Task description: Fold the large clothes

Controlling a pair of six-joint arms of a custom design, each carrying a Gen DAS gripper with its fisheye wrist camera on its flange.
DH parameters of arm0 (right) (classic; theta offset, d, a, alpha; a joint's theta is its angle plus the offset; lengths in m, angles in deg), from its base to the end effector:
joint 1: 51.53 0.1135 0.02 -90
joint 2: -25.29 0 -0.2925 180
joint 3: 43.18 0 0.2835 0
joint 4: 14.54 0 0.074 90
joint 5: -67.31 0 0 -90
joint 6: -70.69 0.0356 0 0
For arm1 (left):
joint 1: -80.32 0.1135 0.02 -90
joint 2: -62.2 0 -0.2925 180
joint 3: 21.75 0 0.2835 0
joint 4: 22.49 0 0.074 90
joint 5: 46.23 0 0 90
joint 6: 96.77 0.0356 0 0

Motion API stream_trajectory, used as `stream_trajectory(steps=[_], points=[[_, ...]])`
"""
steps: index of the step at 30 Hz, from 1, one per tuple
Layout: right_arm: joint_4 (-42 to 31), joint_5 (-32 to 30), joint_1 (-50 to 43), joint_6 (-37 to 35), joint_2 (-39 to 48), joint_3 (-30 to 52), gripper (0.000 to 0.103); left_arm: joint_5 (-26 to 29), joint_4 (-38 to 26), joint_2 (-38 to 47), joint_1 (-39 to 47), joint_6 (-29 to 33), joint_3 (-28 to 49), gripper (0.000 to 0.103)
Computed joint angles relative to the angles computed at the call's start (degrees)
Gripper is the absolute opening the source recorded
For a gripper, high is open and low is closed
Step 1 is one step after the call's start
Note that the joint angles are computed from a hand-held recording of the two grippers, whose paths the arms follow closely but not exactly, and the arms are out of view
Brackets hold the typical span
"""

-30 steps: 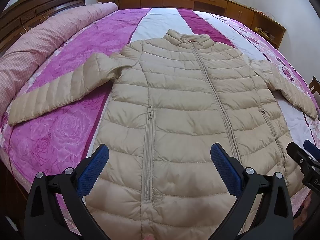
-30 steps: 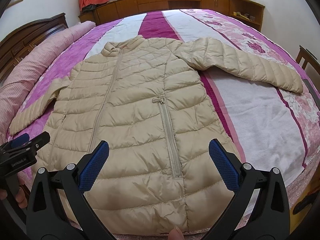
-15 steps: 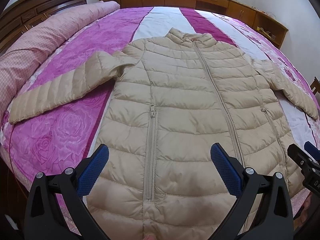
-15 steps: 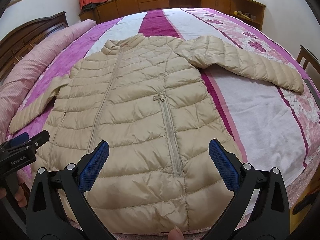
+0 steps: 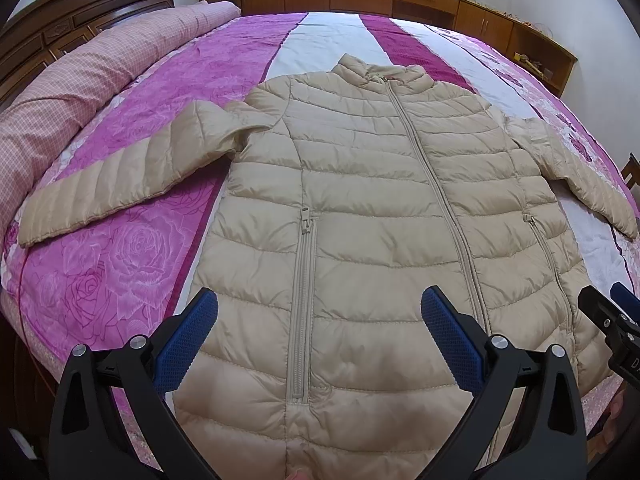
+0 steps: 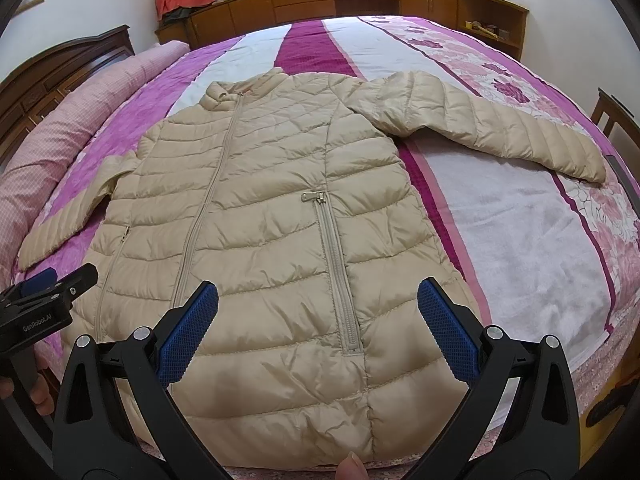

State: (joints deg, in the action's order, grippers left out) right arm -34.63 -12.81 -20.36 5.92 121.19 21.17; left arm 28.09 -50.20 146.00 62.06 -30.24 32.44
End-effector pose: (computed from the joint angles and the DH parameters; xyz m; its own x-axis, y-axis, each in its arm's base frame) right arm 0.3106 0.1808 0.1706 -0.7854 0.0157 -0.6187 -0.0929 0.9854 0.1428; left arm 0.2816 -0.0828 0.1731 -0.7981 -0.1404 -0.5859 -0.1687 0.9856 -0.0064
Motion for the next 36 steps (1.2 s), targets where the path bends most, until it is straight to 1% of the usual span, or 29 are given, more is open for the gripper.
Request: stream_trajectory(steps=[36], points=[[0.89,-0.98,-0.90,0.03,0.14,-0.88,0.100,0.35,0.67,0.52,0.25,-0.23,-0.87,0.098]])
